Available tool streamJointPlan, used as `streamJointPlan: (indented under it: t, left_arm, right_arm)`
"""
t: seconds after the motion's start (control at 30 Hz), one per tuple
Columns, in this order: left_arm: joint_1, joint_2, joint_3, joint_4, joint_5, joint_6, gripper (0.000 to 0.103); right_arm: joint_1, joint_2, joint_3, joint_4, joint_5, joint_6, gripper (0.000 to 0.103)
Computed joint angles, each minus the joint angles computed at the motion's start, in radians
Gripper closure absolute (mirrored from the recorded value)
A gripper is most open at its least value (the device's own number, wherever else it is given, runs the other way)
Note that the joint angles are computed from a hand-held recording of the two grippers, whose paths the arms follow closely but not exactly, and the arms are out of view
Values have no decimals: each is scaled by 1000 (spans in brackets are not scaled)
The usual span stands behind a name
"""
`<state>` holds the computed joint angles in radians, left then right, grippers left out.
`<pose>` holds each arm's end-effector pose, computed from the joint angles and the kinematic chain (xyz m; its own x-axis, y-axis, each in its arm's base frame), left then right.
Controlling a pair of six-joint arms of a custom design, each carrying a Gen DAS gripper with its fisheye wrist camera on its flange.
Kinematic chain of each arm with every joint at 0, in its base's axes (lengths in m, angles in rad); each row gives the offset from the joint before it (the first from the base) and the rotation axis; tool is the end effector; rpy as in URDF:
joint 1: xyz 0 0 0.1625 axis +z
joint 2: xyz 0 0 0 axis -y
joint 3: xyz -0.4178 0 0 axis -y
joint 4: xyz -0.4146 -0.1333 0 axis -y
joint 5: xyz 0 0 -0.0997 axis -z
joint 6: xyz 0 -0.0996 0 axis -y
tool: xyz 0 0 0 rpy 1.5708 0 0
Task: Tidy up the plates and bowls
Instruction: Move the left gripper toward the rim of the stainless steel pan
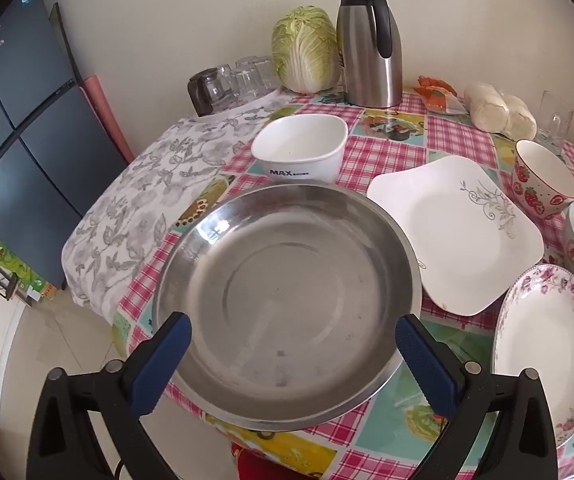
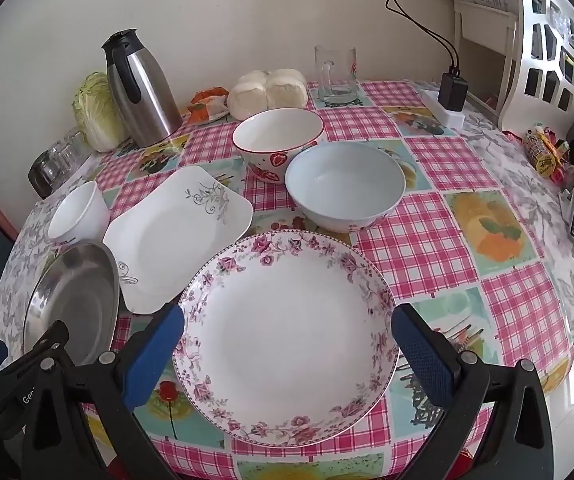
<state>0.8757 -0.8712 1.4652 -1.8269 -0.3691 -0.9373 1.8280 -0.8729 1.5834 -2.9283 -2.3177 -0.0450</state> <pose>-0.2713 -0.6784 0.1832 -0.5338 -0.3066 -0.7881 0.2940 0.8065 -0.5129 0.2432 -0.6664 0.2140 -0.8039 0.1745 0.5686 -0.2394 0.7803 -0.5778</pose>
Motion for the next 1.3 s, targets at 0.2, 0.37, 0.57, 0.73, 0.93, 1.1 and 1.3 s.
streamJointPlan:
  t: [0.2, 0.37, 0.57, 0.73, 0.93, 1.1, 1.3]
  left_arm:
    - [13, -4, 0, -18, -49, 3, 0]
    - [23, -6, -3, -8, -82, -9, 0]
    - [25, 3, -12, -9, -100, 17, 0]
    - [25, 7, -16, -13, -105, 37, 0]
    - [24, 8, -14, -26, -108, 55, 0]
    - [24, 8, -10, -41, -112, 69, 0]
    - [27, 7, -7, -62, -119, 86, 0]
  right_arm:
    - [-1, -6, -5, 44, -4, 25, 0]
    - [-5, 3, -7, 29, -7, 14, 0]
    - [-3, 5, -17, 68, -16, 36, 0]
    - [-5, 7, -23, 82, -20, 53, 0]
    - [-6, 7, -30, 115, -24, 75, 0]
    - [-6, 10, -32, 113, -22, 76, 0]
    - [-6, 16, -35, 114, -20, 77, 0]
